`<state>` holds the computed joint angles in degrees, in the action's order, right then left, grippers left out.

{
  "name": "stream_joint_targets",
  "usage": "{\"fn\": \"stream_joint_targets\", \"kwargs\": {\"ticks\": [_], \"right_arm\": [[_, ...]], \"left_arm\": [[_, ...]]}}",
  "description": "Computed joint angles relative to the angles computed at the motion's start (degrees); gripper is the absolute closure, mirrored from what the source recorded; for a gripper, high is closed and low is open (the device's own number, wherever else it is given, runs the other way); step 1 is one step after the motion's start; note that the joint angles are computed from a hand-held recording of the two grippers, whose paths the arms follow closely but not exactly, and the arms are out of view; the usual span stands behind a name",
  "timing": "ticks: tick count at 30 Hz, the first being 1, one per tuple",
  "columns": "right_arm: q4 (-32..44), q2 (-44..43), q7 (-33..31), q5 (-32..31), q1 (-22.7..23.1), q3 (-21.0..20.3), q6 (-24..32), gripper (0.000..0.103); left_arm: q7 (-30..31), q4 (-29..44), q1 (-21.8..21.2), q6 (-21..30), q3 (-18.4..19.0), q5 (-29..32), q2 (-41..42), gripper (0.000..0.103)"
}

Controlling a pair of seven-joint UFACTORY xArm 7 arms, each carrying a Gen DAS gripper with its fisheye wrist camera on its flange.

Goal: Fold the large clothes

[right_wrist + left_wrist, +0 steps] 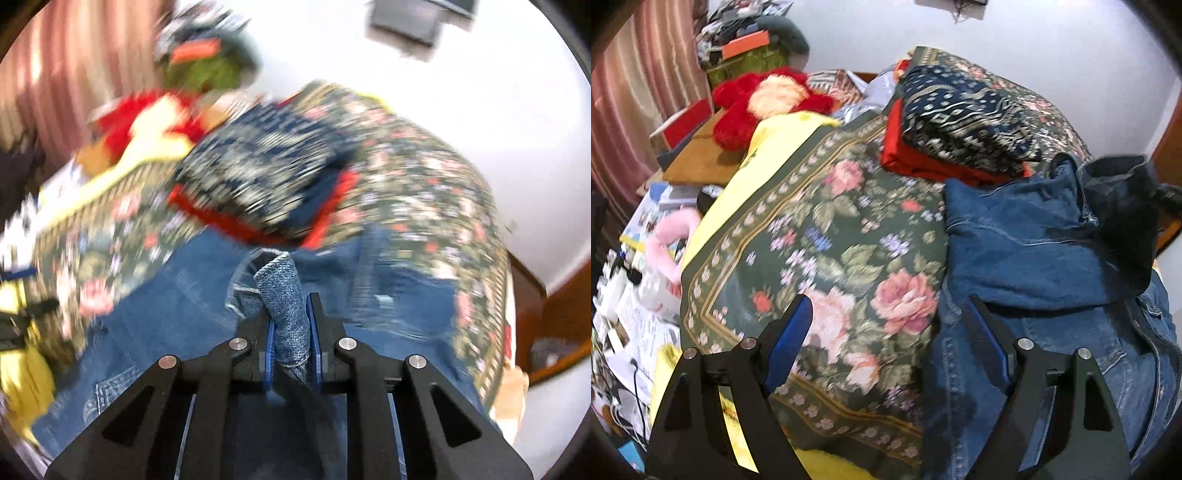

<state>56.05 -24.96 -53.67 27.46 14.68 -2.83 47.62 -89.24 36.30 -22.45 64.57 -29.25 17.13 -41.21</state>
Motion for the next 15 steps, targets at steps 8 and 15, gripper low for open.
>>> {"fn": "stream_joint_targets", "kwargs": {"ticks": [8, 15], "right_arm": [[4.7, 2.4, 1.1, 5.1, -5.8, -6.3, 1.7, 0.091], [2.9, 4.6, 2.0, 3.6, -11.9, -8.2, 3.4, 0.095]], "left_arm": [[0.2, 7.7, 2.9, -4.1, -1.2, 5.6, 9.2, 0.02], [-0.4, 14.3, 0.8, -4.6, -1.3, 10.0, 18.8, 0.02]]}}
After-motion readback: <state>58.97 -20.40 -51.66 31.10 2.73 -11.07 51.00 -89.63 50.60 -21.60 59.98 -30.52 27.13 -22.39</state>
